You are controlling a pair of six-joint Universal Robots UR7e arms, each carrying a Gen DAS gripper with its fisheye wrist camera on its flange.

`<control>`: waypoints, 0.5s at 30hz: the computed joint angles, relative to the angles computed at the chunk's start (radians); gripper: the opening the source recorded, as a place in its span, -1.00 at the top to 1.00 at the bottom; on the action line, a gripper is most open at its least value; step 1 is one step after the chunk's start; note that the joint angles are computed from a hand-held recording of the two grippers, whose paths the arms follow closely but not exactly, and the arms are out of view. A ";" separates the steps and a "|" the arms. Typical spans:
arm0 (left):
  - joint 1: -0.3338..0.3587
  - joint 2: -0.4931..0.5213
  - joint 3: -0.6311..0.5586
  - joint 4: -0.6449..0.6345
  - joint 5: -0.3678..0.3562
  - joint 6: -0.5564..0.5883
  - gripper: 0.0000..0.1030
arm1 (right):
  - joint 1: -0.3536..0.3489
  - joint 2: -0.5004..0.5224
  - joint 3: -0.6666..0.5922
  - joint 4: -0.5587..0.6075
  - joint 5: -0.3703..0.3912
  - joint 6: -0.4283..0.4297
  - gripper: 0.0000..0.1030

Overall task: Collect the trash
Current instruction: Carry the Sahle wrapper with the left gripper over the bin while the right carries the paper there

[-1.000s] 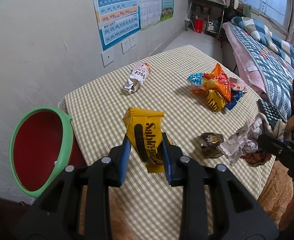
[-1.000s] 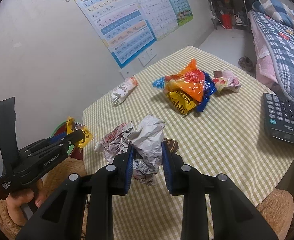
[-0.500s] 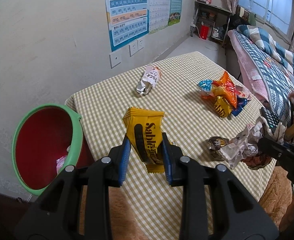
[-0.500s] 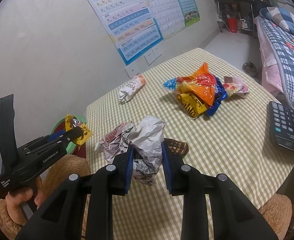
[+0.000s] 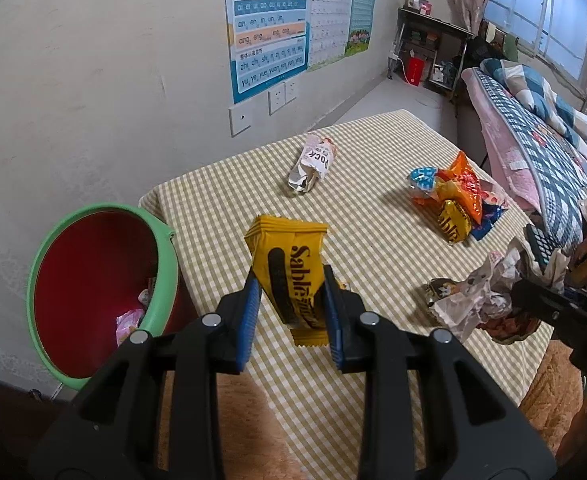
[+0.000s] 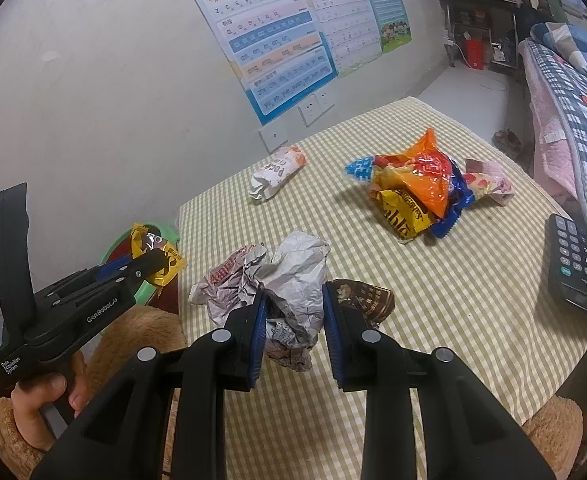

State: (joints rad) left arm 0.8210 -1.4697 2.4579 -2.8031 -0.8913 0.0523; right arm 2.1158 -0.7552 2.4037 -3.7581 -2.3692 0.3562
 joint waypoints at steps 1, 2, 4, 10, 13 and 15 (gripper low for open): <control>0.001 -0.001 -0.001 0.000 0.000 0.001 0.44 | 0.001 0.001 -0.004 0.005 0.001 -0.002 0.49; 0.003 -0.003 -0.001 -0.001 0.000 0.002 0.44 | 0.002 0.003 -0.009 0.010 0.003 -0.005 0.49; 0.007 -0.005 -0.003 -0.002 0.000 0.001 0.44 | 0.004 0.005 -0.016 0.019 0.005 -0.008 0.49; 0.021 -0.017 -0.009 -0.003 0.000 0.001 0.44 | 0.010 0.014 -0.045 0.053 0.016 -0.015 0.49; 0.029 -0.024 -0.013 -0.003 0.000 0.000 0.44 | 0.012 0.020 -0.064 0.069 0.021 -0.025 0.49; 0.035 -0.029 -0.016 -0.002 0.001 -0.001 0.44 | 0.014 0.023 -0.077 0.081 0.025 -0.033 0.49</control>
State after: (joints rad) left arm 0.8556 -1.4984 2.4421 -2.8054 -0.8901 0.0518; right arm 2.1297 -0.7319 2.3268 -3.6775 -2.3438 0.3232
